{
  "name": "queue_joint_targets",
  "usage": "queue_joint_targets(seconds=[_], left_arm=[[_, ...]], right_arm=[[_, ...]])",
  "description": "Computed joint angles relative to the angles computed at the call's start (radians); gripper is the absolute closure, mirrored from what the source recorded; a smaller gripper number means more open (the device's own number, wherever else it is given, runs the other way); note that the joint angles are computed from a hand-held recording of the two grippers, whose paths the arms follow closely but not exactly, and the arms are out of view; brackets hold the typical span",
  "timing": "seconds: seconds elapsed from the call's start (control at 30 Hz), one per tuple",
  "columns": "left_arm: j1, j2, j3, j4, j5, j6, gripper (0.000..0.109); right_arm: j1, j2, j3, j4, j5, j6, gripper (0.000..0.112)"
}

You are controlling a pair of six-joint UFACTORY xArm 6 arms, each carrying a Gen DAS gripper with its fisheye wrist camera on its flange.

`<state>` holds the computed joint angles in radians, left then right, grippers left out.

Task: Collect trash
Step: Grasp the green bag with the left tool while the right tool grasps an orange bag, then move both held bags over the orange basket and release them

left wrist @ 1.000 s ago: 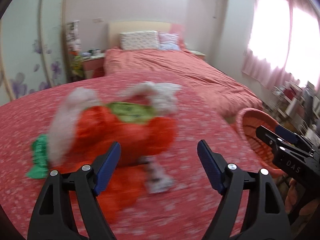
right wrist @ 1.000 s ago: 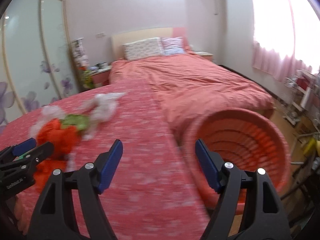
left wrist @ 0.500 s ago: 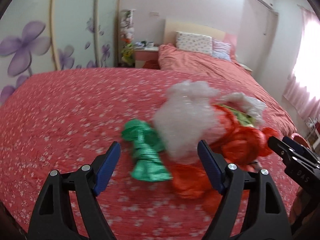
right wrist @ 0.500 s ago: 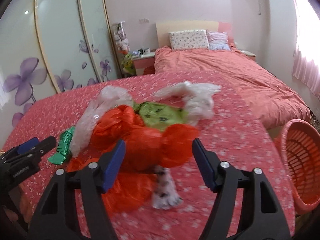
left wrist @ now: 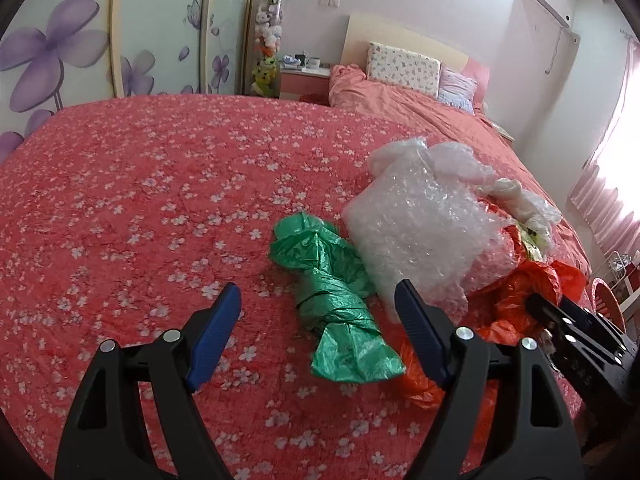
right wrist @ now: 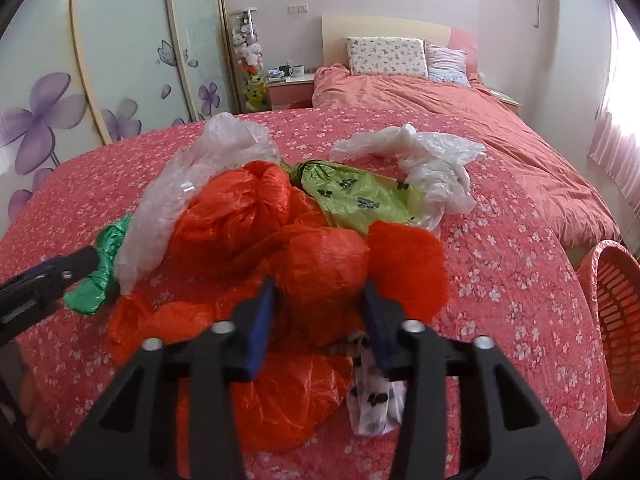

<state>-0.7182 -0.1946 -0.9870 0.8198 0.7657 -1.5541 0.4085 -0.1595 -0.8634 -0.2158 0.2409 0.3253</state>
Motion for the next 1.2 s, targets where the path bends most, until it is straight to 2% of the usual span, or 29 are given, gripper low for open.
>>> queue_joint_targets(seconds=[0.1,0.23,0.33,0.37,0.43,0.53,0.87,1.2], left_arm=[[0.021,0.016,-0.003,-0.033,-0.037,0.013,0.033],[0.033,0.035,-0.016,-0.058,-0.048,0.027,0.043],[0.046,0.044,-0.011,-0.112,-0.062,0.049,0.054],[0.049,0.041,-0.003,-0.119,-0.074,0.047,0.054],[0.042,0.037,0.001,-0.105,-0.070,0.030,0.064],[0.034,0.033,0.005,-0.108,-0.072,0.029,0.073],[-0.018,-0.001,-0.034,-0.027,0.029,-0.017,0.076],[-0.103,0.007,-0.150,0.070,0.146,-0.035,0.077]], right_arm=[[-0.001,-0.022,0.017,0.092,-0.016,-0.066,0.086],[-0.012,-0.070,0.044,0.165,-0.050,-0.119,0.086],[-0.027,-0.101,0.059,0.164,-0.065,-0.122,0.086],[-0.033,-0.111,0.064,0.162,-0.068,-0.121,0.086],[-0.041,-0.123,0.071,0.156,-0.071,-0.117,0.086],[-0.058,-0.138,0.083,0.151,-0.070,-0.113,0.086],[-0.115,-0.209,0.143,0.173,-0.073,-0.135,0.086],[-0.170,-0.281,0.191,0.241,-0.078,-0.190,0.086]])
